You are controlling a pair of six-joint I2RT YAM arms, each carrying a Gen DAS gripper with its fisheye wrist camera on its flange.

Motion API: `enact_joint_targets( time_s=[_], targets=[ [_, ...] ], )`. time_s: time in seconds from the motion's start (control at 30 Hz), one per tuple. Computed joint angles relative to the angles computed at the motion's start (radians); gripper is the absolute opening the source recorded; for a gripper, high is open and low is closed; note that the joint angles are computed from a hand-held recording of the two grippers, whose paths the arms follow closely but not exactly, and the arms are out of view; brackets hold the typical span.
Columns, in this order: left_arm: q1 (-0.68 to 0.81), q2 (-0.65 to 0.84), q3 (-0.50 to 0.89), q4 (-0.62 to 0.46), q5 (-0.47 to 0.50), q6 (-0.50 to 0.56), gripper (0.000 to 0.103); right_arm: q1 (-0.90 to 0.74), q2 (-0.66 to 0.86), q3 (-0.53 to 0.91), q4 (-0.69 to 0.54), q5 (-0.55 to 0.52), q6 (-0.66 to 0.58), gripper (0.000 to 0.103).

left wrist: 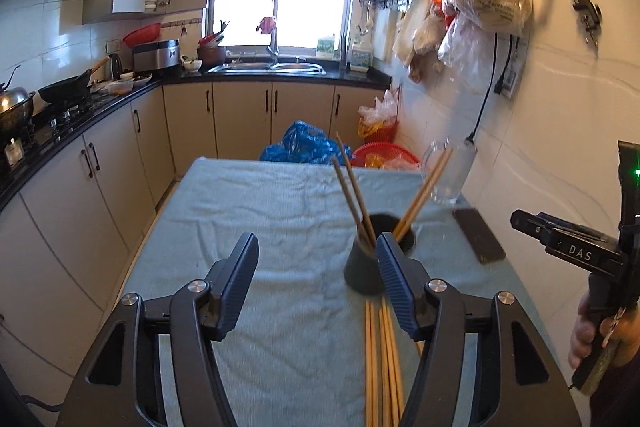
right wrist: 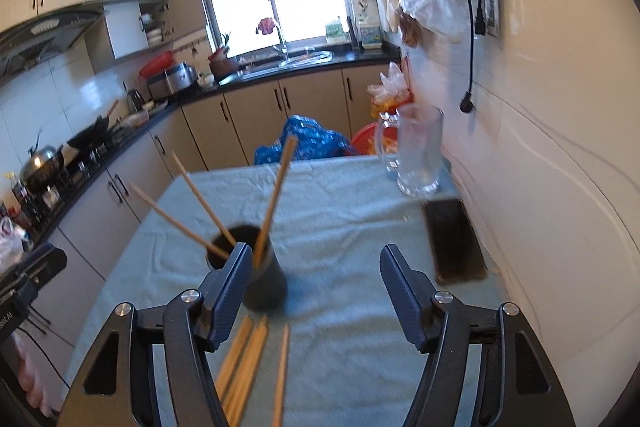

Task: Organize utensils
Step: 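Lower the left gripper onto a chopstick while the right gripper grasps another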

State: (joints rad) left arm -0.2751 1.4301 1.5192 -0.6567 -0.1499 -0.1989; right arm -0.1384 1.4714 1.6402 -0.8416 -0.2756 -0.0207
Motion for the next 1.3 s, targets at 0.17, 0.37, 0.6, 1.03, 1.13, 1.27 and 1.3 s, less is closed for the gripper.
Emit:
enact_joint_targets(
  time_s=[0.17,0.37,0.6,1.03,1.13,1.27,1.3],
  targets=[
    [-0.053,-0.052,-0.08,-0.003,-0.076,0.01,0.061,-0.033,-0.072,-0.117,-0.039,0.008,-0.076,0.074],
    [-0.085,-0.076,-0.137,-0.005,-0.112,0.022,0.063,-0.056,-0.142,-0.257,-0.056,0.023,-0.143,0.075],
    [-0.08,-0.063,-0.196,0.009,-0.097,0.026,0.064,-0.06,-0.159,-0.37,-0.046,0.035,-0.179,0.077],
    [-0.017,0.129,-0.301,0.063,0.207,0.051,0.046,0.121,-0.232,-0.657,0.126,0.144,-0.13,0.076],
    [-0.036,0.199,-0.267,0.051,0.235,0.054,0.031,0.17,-0.235,-0.683,0.168,0.191,-0.12,0.073],
    [-0.062,0.259,-0.239,0.054,0.245,0.051,0.021,0.198,-0.214,-0.689,0.202,0.222,-0.11,0.07],
    [-0.066,0.262,-0.24,0.067,0.239,0.043,0.02,0.198,-0.21,-0.69,0.206,0.221,-0.108,0.07]
  ],
)
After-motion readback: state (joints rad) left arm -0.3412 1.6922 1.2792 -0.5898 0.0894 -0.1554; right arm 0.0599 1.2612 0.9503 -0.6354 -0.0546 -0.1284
